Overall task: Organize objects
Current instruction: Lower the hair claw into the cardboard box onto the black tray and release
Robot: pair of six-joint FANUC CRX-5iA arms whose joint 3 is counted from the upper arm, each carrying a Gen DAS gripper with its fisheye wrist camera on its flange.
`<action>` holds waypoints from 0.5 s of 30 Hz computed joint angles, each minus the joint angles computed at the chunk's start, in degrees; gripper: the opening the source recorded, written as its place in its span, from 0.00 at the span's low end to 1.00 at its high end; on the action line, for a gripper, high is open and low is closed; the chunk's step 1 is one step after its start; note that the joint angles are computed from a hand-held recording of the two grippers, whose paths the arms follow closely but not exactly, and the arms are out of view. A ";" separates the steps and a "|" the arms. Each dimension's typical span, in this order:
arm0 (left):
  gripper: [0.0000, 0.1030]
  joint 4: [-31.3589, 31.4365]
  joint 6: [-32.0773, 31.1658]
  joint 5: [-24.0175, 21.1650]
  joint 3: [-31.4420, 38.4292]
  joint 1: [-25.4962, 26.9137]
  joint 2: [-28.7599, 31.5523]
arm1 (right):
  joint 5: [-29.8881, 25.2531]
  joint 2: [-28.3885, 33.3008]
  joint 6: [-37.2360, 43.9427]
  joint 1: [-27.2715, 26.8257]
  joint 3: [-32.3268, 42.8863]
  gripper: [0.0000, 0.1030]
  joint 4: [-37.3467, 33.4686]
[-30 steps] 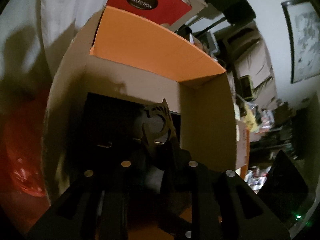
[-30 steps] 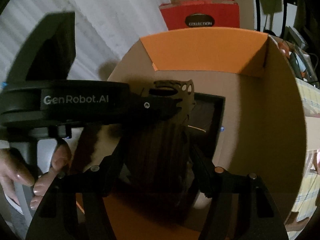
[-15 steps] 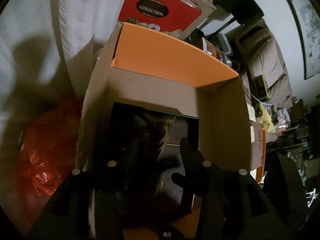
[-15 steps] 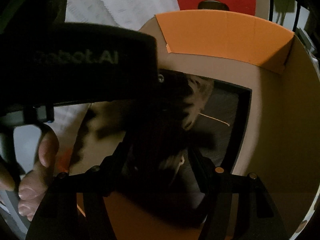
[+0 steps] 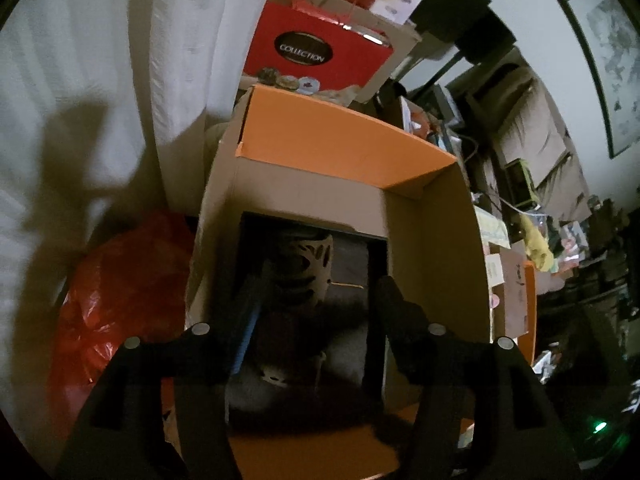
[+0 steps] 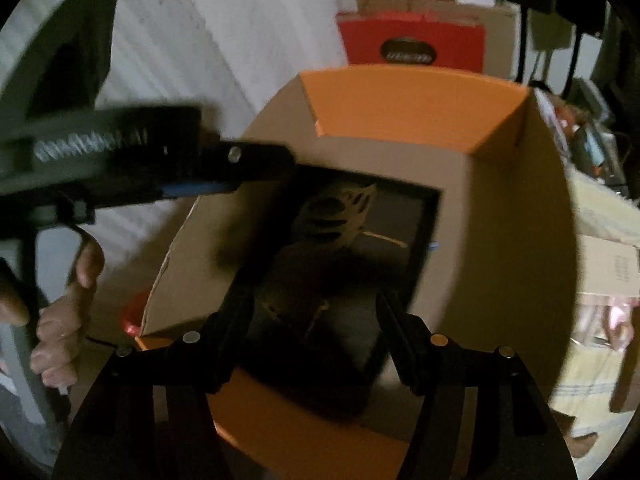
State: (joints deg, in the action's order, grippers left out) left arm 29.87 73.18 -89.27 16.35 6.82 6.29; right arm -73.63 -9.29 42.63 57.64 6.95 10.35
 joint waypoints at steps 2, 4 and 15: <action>0.58 0.18 -0.25 0.31 -0.95 -0.17 -1.13 | -0.38 -1.52 -0.44 0.28 -0.53 0.64 1.79; 0.58 0.55 -0.81 0.81 -2.23 -0.37 -2.59 | -1.00 -2.88 -1.55 1.29 -1.47 0.64 4.56; 0.72 2.77 -3.03 3.52 -9.02 -3.47 -10.08 | -4.61 -9.82 -8.78 6.59 -8.19 0.69 17.15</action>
